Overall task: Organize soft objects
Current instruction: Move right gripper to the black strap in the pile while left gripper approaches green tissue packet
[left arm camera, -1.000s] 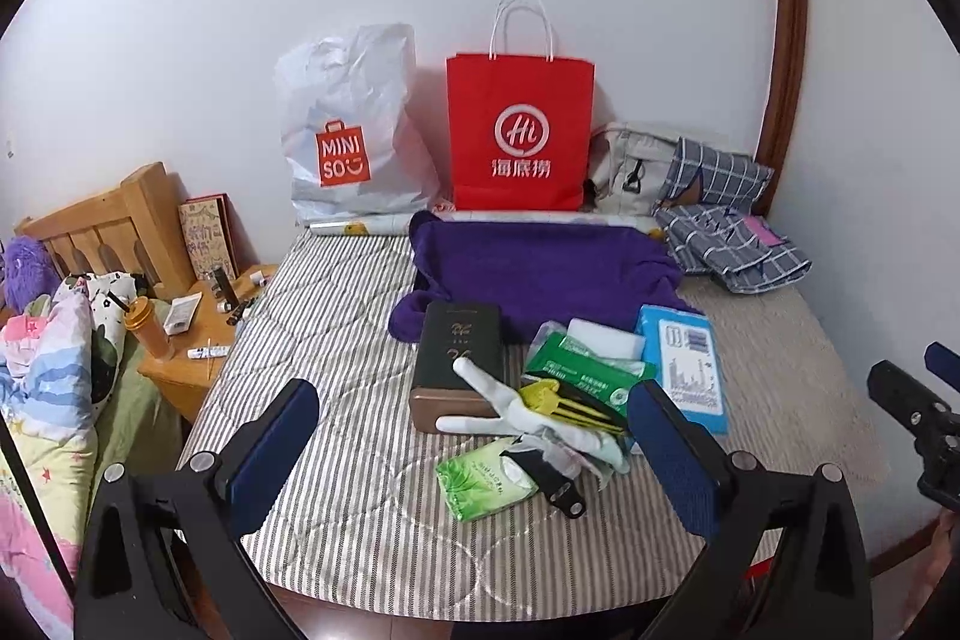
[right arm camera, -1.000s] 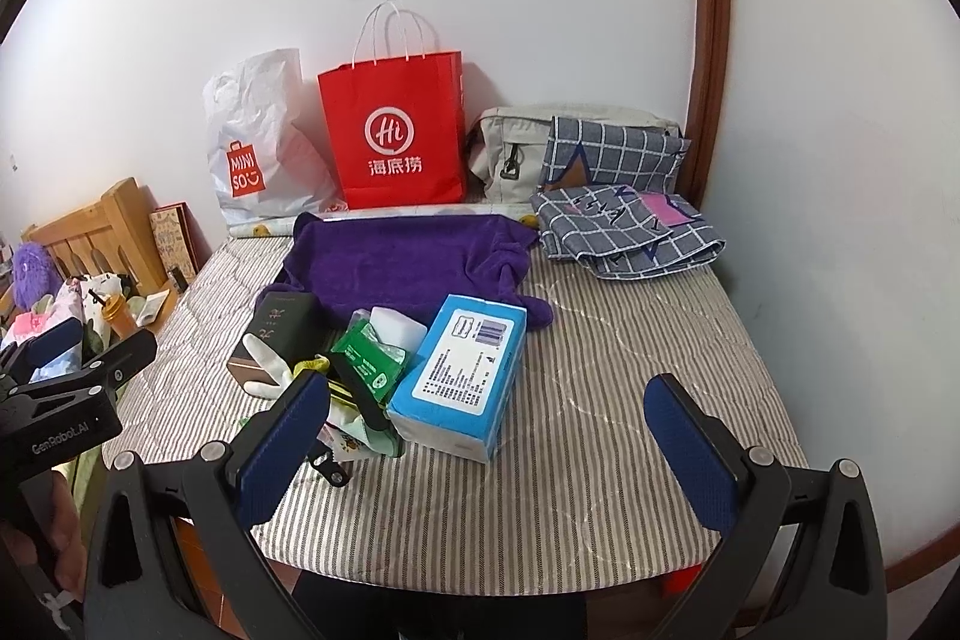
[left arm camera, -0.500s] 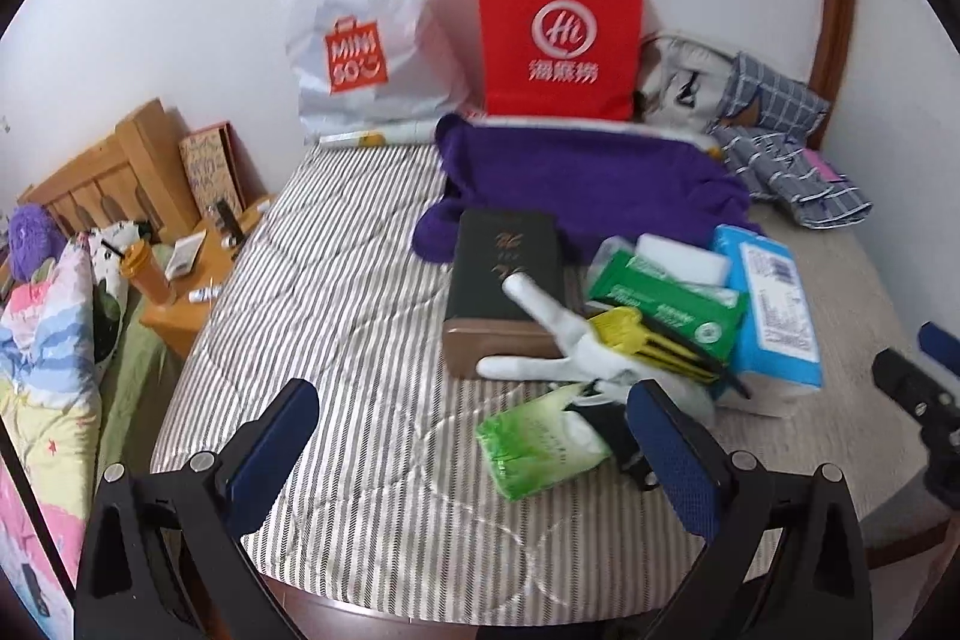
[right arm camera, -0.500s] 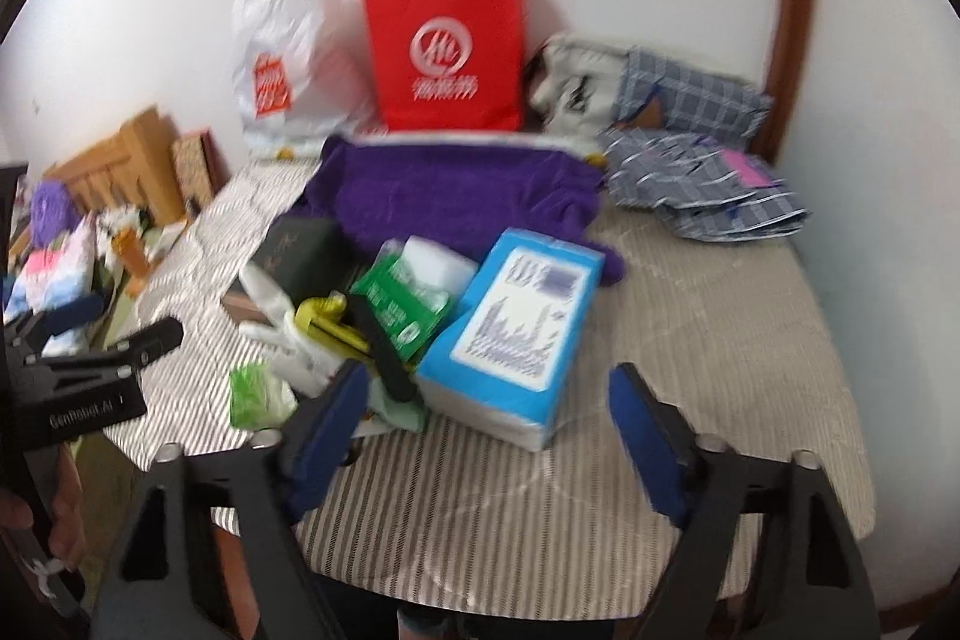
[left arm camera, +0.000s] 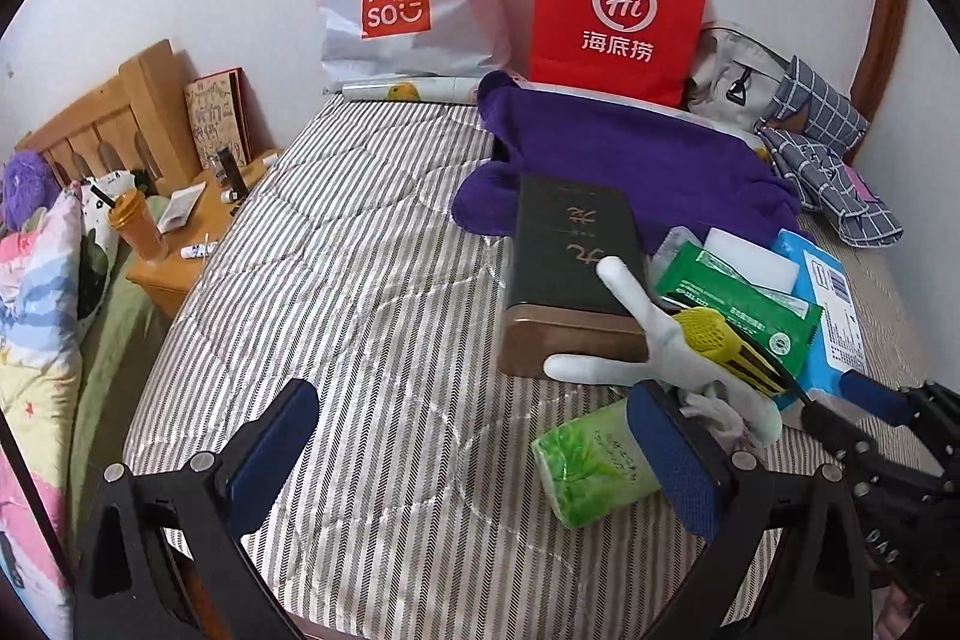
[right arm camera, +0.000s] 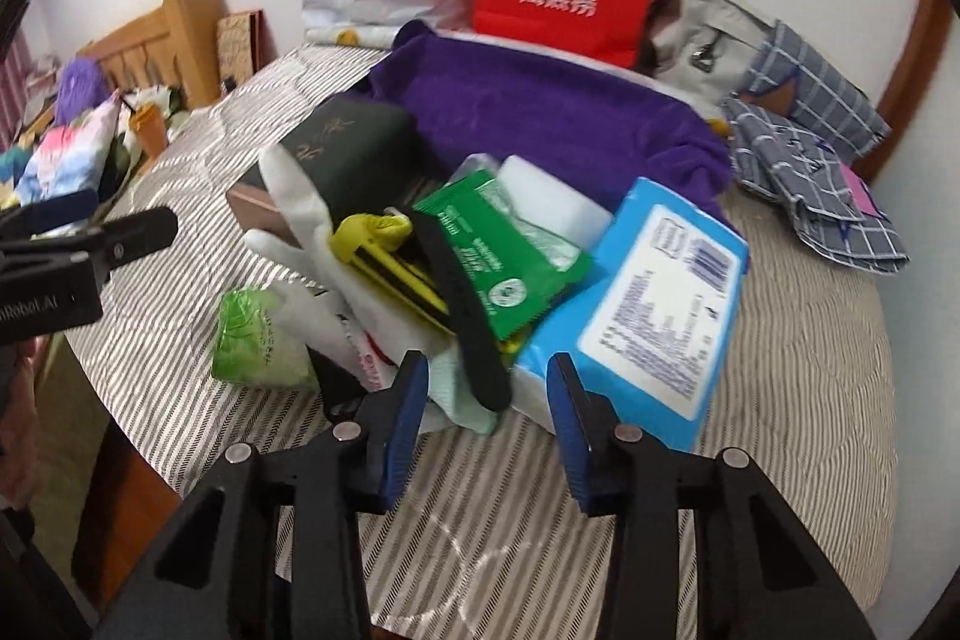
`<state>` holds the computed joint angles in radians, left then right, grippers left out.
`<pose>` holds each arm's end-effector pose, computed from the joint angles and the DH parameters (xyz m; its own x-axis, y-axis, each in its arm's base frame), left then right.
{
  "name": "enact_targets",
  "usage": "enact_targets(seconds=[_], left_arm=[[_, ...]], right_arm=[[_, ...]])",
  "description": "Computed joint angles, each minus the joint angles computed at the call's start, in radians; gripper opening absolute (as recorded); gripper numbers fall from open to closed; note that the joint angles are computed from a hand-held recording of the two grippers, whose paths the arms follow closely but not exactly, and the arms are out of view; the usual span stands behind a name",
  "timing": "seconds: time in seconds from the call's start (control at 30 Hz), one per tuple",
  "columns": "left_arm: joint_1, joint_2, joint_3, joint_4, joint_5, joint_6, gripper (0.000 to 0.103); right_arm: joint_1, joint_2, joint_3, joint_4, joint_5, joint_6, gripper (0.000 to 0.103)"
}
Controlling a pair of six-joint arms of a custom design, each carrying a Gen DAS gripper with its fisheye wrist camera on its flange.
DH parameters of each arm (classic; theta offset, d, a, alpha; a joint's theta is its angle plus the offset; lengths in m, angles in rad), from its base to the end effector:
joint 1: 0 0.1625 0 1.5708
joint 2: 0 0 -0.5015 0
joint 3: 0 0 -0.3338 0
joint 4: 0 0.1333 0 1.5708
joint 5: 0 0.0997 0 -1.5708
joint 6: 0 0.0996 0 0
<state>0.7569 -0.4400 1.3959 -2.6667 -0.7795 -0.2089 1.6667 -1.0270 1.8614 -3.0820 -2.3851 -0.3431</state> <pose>-0.4085 -0.6667 0.0480 -0.6921 0.2922 -0.6601 0.5891 0.7570 -0.2826 0.1184 -0.5956 0.3535 -0.6594 0.1040 0.7446 -0.3148 0.8612 -0.3991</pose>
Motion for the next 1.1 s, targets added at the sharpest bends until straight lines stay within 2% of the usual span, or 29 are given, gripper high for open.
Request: enact_targets(seconds=[0.13, 0.23, 0.3, 0.53, 0.77, 0.93, 1.1], left_arm=[[0.012, -0.001, -0.002, 0.001, -0.016, -0.002, 0.103], [0.016, -0.004, 0.007, -0.012, -0.023, 0.002, 0.103], [0.02, -0.007, 0.014, -0.021, -0.029, 0.003, 0.103], [0.027, -0.014, 0.029, -0.034, -0.044, -0.006, 0.103], [0.018, -0.021, 0.051, -0.053, -0.039, -0.012, 0.103], [0.01, -0.02, 0.058, -0.056, -0.032, -0.029, 0.103], [0.002, -0.008, 0.056, -0.077, -0.039, -0.029, 0.103]], right_arm=[[0.004, 0.045, -0.026, -0.008, -0.058, -0.038, 0.04], [0.009, 0.084, -0.034, -0.091, -0.12, -0.122, 0.024], [0.008, 0.087, -0.032, -0.124, -0.121, -0.15, 0.004], [0.007, 0.014, 0.009, -0.151, -0.001, -0.096, 0.002], [0.018, -0.067, 0.088, -0.211, 0.054, -0.046, 0.002], [0.018, -0.123, 0.15, -0.297, 0.041, -0.051, 0.002], [-0.026, -0.184, 0.207, -0.372, -0.005, -0.052, 0.002]])
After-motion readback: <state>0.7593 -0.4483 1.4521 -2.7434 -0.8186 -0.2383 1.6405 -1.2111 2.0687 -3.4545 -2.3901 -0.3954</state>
